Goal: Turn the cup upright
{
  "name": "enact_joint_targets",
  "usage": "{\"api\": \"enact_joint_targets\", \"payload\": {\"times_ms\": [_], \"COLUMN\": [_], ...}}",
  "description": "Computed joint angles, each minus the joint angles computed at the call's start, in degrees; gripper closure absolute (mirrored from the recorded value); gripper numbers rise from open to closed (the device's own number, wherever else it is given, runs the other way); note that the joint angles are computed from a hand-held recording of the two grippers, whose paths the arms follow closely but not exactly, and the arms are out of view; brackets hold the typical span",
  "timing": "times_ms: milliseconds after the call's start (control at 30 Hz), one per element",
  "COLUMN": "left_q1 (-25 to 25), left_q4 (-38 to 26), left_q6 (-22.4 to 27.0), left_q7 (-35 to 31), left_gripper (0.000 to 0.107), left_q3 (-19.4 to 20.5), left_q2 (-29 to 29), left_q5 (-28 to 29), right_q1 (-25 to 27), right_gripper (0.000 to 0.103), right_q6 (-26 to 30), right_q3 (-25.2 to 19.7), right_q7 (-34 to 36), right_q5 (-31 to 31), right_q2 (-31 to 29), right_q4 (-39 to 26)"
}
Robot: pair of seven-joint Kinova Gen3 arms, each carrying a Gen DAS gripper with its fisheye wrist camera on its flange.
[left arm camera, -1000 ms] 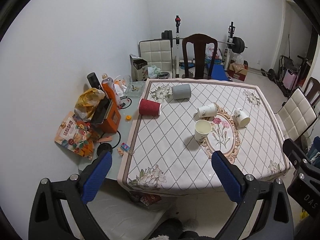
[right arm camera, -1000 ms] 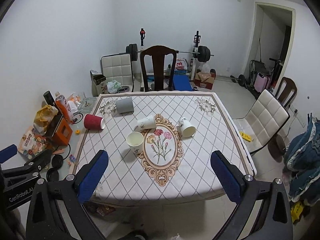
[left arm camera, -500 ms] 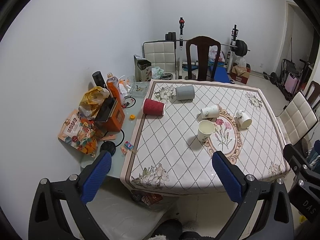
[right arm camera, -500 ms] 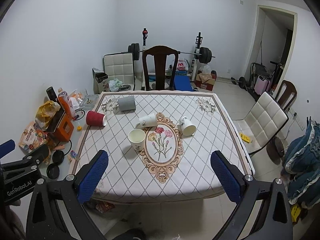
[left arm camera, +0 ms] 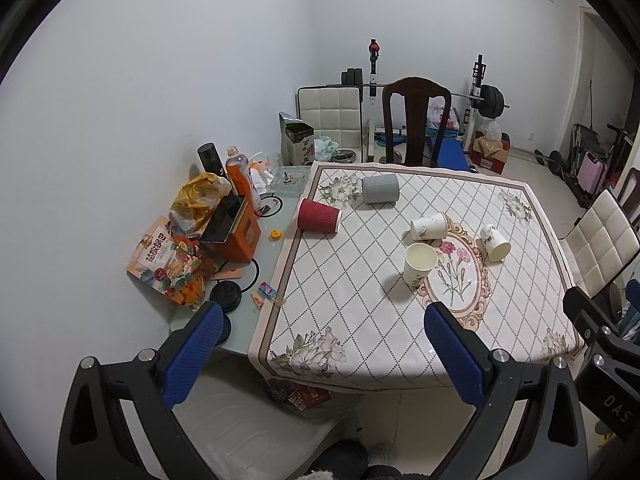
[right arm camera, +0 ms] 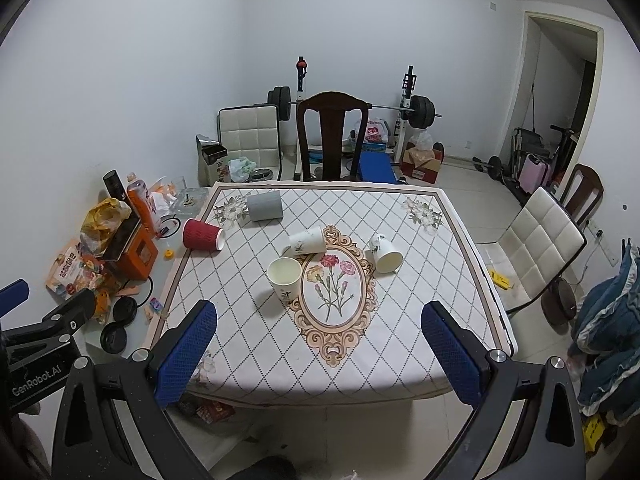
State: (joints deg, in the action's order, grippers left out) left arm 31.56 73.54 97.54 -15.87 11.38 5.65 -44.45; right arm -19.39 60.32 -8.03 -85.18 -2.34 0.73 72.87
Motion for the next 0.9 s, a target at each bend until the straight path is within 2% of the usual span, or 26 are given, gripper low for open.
{"api": "enact_joint_targets", "payload": {"times_ms": [900], "left_q1": [0.09], "left_q4": [-1.24], "left_q6": [0.71], "left_q7": [0.48], "left_gripper": [0.005], "left_q3": [-1.17], "left_q2": [1.23], "left_q5": [2.15], "right_q1": [0.15], "right_gripper": [0.000], "right_q6": [1.43], "right_q3": [0.18], "right_q7": [1.79], "right_q5": [-1.59], "right_q2": [1.70], "right_q4": [0.04]}}
